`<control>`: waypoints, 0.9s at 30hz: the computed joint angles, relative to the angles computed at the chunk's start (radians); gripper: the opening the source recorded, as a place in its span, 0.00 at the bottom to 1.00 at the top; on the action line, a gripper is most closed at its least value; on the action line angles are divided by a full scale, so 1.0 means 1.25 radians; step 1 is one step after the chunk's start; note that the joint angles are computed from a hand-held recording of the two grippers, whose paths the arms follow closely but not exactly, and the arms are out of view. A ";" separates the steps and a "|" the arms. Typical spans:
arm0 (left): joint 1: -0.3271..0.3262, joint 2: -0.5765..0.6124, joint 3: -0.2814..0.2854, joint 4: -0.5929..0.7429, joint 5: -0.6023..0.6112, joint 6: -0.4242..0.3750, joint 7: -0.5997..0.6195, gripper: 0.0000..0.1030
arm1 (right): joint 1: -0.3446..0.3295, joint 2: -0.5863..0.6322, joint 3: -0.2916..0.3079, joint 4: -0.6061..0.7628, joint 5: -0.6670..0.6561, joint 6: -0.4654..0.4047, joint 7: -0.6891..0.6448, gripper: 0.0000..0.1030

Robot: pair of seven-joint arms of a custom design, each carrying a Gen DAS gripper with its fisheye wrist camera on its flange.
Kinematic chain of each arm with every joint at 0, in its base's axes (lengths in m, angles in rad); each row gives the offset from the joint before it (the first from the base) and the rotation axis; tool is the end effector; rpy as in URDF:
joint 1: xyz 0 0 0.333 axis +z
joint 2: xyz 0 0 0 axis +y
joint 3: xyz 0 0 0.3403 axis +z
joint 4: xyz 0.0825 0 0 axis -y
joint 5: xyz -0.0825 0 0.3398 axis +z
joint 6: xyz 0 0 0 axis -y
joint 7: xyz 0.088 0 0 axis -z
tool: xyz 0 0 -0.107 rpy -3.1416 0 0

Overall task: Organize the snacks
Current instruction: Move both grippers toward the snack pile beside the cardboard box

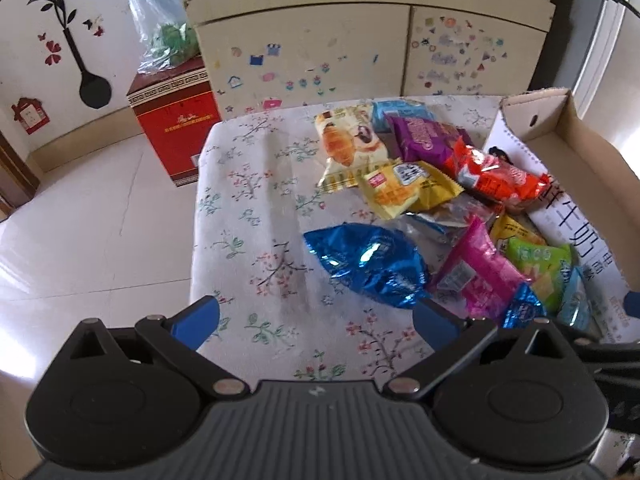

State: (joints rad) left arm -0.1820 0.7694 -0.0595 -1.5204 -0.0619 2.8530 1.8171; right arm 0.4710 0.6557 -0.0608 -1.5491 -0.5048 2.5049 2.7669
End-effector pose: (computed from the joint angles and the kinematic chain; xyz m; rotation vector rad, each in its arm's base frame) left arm 0.7195 -0.1618 0.3153 -1.4993 2.2736 -0.6250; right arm 0.6466 0.2950 0.3412 -1.5408 2.3305 -0.5502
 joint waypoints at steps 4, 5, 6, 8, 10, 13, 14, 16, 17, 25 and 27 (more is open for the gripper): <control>-0.027 0.005 0.029 0.008 0.025 -0.009 -0.020 0.99 | 0.003 0.004 -0.003 0.005 -0.002 -0.017 0.001 1.00; -0.028 0.006 0.029 0.009 0.028 -0.011 -0.023 0.99 | 0.003 0.003 -0.004 0.004 -0.002 -0.019 0.004 1.00; -0.028 0.006 0.029 0.011 0.031 -0.013 -0.025 0.99 | 0.004 0.003 -0.005 0.004 -0.003 -0.021 0.008 1.00; -0.032 0.009 0.031 0.013 0.036 -0.015 -0.031 0.99 | 0.002 0.004 -0.004 0.005 -0.001 -0.027 0.010 1.00; -0.037 0.009 0.037 0.012 0.044 -0.016 -0.039 0.99 | 0.007 0.008 -0.007 0.013 -0.004 -0.037 0.019 1.00; -0.041 0.009 0.041 0.010 0.054 -0.018 -0.045 0.99 | 0.012 0.012 -0.010 0.021 -0.012 -0.048 0.028 1.00; -0.042 0.009 0.042 0.009 0.057 -0.016 -0.047 0.99 | 0.012 0.013 -0.011 0.022 -0.015 -0.050 0.030 1.00; -0.043 0.009 0.043 0.010 0.061 -0.017 -0.051 0.99 | 0.014 0.014 -0.011 0.025 -0.018 -0.055 0.033 1.00; -0.044 0.009 0.044 0.009 0.063 -0.016 -0.053 0.99 | 0.013 0.015 -0.010 0.027 -0.019 -0.058 0.033 1.00; -0.048 0.013 0.049 0.017 0.076 -0.022 -0.069 0.99 | 0.016 0.019 -0.011 0.034 -0.029 -0.073 0.040 1.00; -0.049 0.013 0.050 0.017 0.078 -0.022 -0.073 0.99 | 0.016 0.018 -0.012 0.033 -0.031 -0.074 0.044 1.00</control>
